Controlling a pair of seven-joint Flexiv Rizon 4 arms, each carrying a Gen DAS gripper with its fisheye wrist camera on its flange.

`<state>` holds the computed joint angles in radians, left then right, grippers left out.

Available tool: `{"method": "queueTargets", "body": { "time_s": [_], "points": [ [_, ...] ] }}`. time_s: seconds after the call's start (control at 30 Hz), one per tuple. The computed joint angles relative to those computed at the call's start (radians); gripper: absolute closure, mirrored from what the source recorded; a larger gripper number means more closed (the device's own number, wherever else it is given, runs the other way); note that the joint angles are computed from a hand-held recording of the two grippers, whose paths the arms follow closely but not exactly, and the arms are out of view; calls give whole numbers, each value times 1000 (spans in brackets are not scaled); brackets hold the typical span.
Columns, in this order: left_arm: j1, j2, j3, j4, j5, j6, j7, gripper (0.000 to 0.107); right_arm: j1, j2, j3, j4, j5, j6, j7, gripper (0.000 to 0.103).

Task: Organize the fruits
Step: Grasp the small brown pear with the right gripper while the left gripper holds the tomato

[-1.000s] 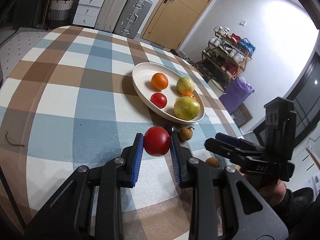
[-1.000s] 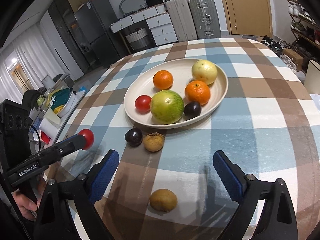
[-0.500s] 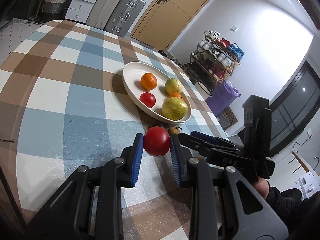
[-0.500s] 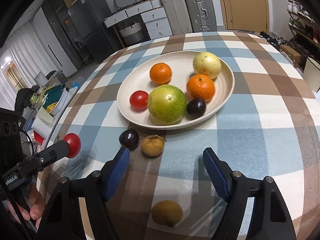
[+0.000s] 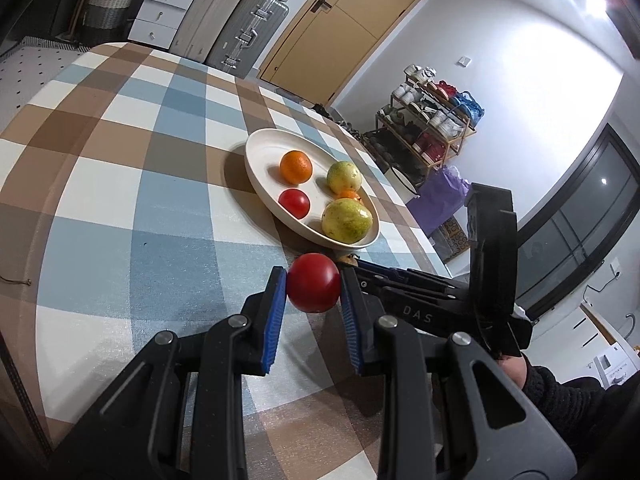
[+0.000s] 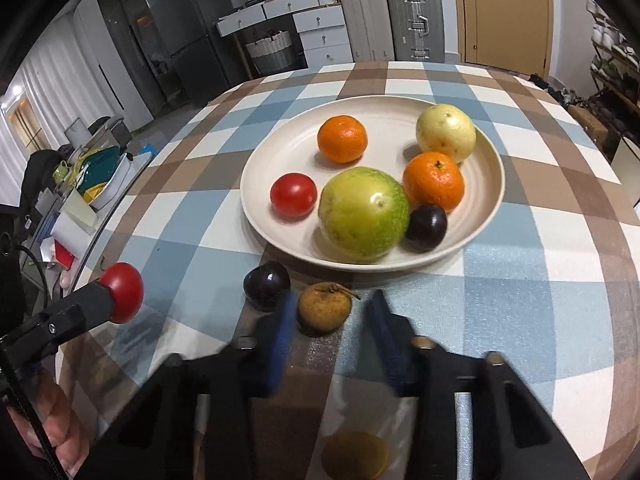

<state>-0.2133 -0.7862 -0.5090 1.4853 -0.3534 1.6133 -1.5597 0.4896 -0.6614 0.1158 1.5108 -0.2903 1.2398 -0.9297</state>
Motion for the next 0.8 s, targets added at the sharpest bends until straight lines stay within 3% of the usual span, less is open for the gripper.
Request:
{"method": "queueTargets", "body": {
  "time_s": [0.33,0.5,0.8],
  "points": [
    [-36,12,50,-10,3,-13,-17,83,-14,32,12,53,26,77,-7,75],
    [-104,23,141,-47,7,-44,-40,83,-35,61,29,95,38,166,-21,75],
    [-226,15,339,-177,37,-180,-137,83,-128,68,144,92,110,269,-132,75]
  ]
}}
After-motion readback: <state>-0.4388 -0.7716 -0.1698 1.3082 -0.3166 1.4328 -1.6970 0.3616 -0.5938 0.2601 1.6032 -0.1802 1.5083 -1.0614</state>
